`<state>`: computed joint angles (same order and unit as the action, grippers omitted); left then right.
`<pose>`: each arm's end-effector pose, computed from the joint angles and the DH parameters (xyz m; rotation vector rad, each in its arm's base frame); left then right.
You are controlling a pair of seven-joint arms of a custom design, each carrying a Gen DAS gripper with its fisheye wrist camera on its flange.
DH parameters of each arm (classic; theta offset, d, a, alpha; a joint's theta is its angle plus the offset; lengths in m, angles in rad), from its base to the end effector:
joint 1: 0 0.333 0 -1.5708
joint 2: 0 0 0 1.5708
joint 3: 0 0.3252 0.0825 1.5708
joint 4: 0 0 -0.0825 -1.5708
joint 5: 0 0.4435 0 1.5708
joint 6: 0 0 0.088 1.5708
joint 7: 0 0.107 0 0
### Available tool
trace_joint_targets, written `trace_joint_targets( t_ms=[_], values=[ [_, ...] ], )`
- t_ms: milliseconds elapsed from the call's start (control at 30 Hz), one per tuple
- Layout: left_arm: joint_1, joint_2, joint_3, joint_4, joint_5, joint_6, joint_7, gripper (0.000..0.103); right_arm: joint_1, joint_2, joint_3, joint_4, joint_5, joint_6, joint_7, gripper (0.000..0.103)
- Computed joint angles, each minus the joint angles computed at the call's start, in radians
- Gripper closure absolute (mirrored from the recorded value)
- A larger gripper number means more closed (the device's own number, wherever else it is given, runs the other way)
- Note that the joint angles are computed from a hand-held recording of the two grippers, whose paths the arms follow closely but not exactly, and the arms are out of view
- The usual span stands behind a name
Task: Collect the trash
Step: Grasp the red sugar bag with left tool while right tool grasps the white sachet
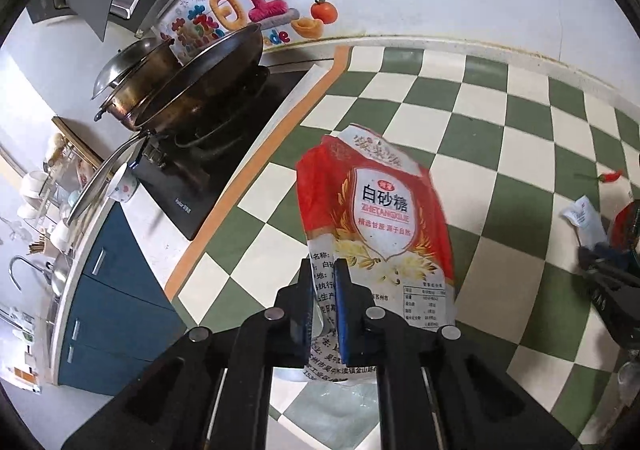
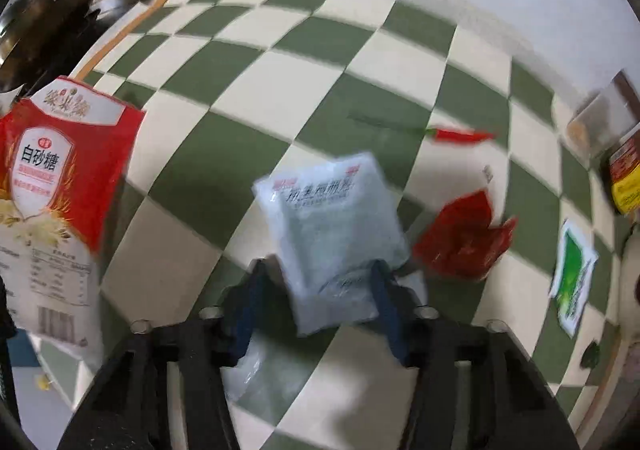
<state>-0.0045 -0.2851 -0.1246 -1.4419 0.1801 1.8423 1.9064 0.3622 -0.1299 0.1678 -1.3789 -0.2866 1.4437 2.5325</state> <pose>0.4926 -0.0669 0.8954 -1.2954 2.0845 -0.3335 0.4785 0.2528 0.8009 -1.4991 2.5138 -0.4569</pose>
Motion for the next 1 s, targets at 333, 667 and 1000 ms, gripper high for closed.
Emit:
trace_joint_targets(
  t_ms=[333, 667, 1000],
  values=[
    [-0.003, -0.015, 0.043, 0.069, -0.097, -0.019, 0.081, 0.099, -0.036, -0.172, 0.017, -0.141, 0.087, 0.168, 0.158, 0.102],
    [-0.001, -0.065, 0.180, 0.153, -0.354, -0.133, 0.306, 0.099, -0.009, -0.159, 0.187, 0.045, -0.028, 0.085, 0.399, 0.102],
    [0.017, -0.056, 0.417, 0.316, -0.680, -0.524, 0.627, 0.099, 0.178, 0.087, 0.576, 0.422, -0.517, -0.260, 0.909, 0.102]
  ],
)
